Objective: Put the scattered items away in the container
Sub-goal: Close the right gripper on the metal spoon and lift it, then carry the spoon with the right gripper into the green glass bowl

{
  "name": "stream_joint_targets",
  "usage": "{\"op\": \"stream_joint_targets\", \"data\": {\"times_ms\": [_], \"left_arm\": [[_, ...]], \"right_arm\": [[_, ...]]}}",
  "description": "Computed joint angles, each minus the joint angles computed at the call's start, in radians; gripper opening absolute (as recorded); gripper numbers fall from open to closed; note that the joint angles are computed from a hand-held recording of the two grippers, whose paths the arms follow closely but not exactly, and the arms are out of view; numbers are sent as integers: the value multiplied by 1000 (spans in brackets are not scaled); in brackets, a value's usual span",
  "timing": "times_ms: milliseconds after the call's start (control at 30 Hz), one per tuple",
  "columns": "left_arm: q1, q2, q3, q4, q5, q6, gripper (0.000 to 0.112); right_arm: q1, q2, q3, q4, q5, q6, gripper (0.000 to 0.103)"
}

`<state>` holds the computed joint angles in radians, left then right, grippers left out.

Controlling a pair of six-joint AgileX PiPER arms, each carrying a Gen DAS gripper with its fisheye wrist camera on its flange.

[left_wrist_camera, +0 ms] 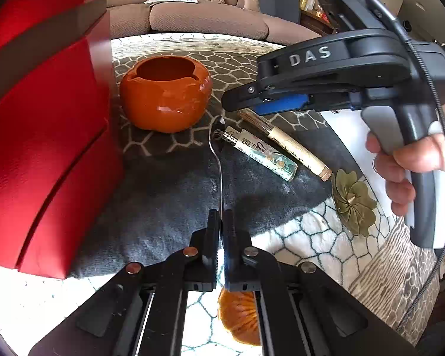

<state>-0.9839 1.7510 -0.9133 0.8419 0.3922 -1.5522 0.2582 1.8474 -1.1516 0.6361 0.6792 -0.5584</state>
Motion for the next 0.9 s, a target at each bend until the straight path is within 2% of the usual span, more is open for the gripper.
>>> {"op": "stream_joint_targets", "data": {"times_ms": [67,167,233,333,400,433,500,533,667,733,900], "left_arm": [[-16,-30,21,48,22,-37,2],[-18,-57,41,48,13,-34,1],[-10,-66,48,40,-2,-31,2],[-14,-78,55,36,-10,-48,2],[-25,-83,58,35,-8,-62,2],[-29,-87,63,35,-15,-74,2],[-38,-81,48,2,-7,-58,2],[-42,-81,47,1,-8,-61,1],[-64,-83,49,-16,1,-67,0],[-97,-103,53,-19,39,-78,0],[-171,-151,38,63,95,-211,2]], "right_arm": [[-5,-34,51,95,5,-86,43],[-46,-57,123,241,91,-147,44],[-93,-34,169,365,186,-187,44],[-114,15,202,450,231,-185,41],[-103,38,200,457,208,-163,35],[-105,53,200,478,212,-174,22],[-92,58,196,467,195,-169,6],[-84,54,197,453,182,-163,3],[-100,1,239,473,185,-197,3],[-118,-44,262,468,189,-203,3],[-227,-166,311,490,275,-231,3]]}}
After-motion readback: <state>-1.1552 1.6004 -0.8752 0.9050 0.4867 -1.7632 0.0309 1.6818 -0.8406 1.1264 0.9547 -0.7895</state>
